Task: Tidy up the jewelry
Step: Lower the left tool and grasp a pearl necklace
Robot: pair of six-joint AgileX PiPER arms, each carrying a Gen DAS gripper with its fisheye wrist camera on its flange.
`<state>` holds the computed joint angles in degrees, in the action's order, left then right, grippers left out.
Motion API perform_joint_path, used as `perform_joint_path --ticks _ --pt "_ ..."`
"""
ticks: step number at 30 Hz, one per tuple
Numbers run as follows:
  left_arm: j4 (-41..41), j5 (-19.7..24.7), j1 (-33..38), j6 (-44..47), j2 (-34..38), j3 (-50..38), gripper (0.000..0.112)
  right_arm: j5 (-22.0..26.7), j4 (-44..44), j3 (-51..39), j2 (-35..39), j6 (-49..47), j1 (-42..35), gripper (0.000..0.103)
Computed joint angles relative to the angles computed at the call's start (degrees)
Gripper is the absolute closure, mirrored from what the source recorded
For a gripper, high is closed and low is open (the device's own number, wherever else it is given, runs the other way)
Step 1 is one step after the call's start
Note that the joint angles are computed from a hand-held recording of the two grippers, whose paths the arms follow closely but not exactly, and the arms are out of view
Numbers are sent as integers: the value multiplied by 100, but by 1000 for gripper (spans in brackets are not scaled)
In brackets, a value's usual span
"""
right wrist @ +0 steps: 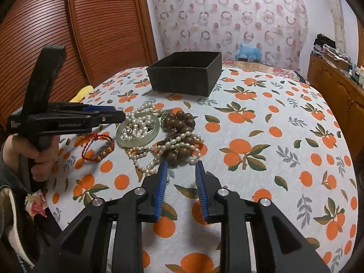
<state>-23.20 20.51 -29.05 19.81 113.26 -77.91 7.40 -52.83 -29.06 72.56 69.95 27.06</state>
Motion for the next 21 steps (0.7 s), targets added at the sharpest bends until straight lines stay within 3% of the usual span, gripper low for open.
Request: perform_joint_path --ticks 5,9,13,14,16,21 --pt "-69 321 4 -52 314 -452 68 -3 -360 0 66 375 52 75" --pt "-75 329 -27 -92 380 -514 68 -59 -271 -2 90 255 8 75" --pt "-351 186 -29 213 278 -352 84 -124 -331 21 102 316 -23 75" --pt "-310 113 -43 192 239 -299 94 -127 -333 20 108 313 -22 75" --pt "-283 60 -37 174 190 -244 103 -136 -270 14 118 240 -33 75" --pt "-523 -214 -8 427 -58 100 106 -135 -285 11 131 260 -23 75"
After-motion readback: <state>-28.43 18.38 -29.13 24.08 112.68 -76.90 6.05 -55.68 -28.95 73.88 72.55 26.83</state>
